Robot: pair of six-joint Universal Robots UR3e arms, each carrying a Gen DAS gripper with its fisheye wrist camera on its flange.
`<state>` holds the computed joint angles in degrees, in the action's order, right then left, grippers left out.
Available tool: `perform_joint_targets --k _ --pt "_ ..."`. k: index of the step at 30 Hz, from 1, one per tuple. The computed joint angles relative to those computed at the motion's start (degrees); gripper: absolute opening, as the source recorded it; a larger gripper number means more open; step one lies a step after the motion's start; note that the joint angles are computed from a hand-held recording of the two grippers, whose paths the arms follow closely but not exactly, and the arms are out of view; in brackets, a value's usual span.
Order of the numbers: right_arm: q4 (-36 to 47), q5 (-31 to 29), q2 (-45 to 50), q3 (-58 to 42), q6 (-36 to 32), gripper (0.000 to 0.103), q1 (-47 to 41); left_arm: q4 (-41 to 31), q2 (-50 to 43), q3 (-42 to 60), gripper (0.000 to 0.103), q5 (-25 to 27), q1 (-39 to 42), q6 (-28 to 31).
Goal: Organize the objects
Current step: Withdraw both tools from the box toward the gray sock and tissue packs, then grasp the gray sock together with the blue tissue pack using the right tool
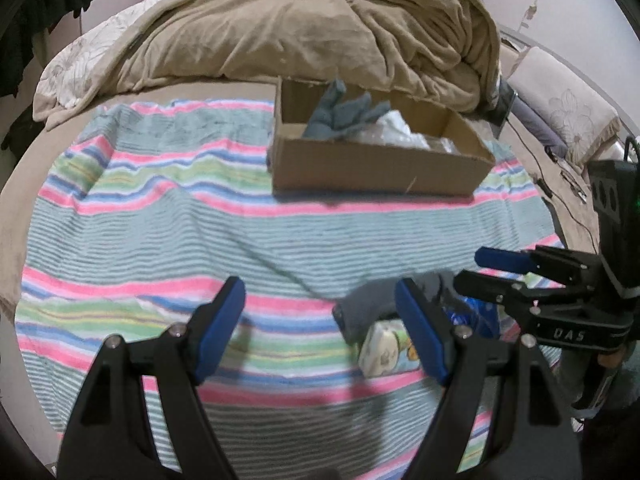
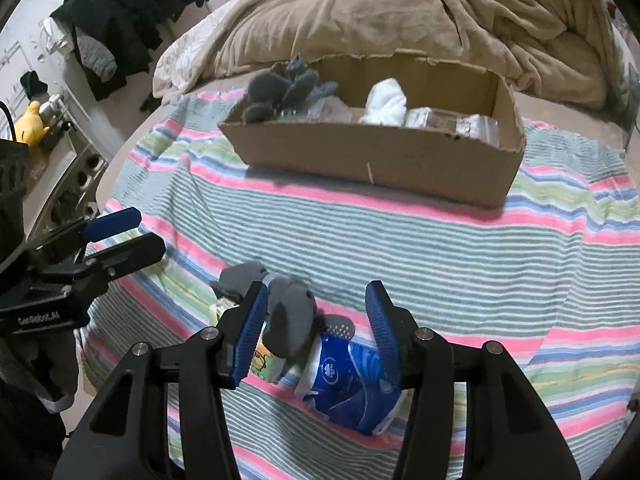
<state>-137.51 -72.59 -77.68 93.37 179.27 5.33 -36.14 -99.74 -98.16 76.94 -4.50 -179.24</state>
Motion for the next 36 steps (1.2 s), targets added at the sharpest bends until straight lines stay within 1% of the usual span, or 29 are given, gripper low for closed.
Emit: perform_joint_targets --k 15,16,17,18,19,21,22,26,36 --pt "-0.9 1.2 7.5 -2.2 0.1 0.053 3.0 1.8 1.8 -6.7 0.079 -0.3 0.7 -0.8" --pt "-1.0 1.4 7.8 -2.3 0.0 0.051 3.0 1.8 1.7 -7.0 0.079 -0.3 0.7 -0.9" --pt "-0.9 1.9 8.0 -2.4 -0.3 0.040 2.9 1.8 1.5 -7.0 0.079 -0.4 0.7 -0.9" --pt "-0.7 2.0 8.2 -2.7 -0.6 0.033 2.9 1.7 1.3 -7.0 0.079 -0.4 0.6 -0.9" --pt "-0.7 1.4 8.3 -2.9 -0.9 0.033 3.2 1.7 1.1 -7.0 0.079 -0.4 0.4 -0.9" --pt "-1.5 0.8 8.2 -2.5 -1.3 0.024 3.5 1.7 0.6 -6.8 0.079 -0.4 0.0 -0.9" --pt "-1.9 1.2 7.8 -1.7 -1.5 0.022 3.1 1.8 0.2 -6.6 0.079 -0.3 -0.4 -0.9" --pt "-2.5 1.7 6.4 -0.6 -1.7 0.020 2.3 1.7 -1.2 -5.5 0.079 -0.2 -1.4 -1.0" --pt "-3.8 3.2 1.2 2.9 -1.2 0.020 -1.4 1.0 -4.8 -2.7 0.079 0.2 -4.7 -0.9"
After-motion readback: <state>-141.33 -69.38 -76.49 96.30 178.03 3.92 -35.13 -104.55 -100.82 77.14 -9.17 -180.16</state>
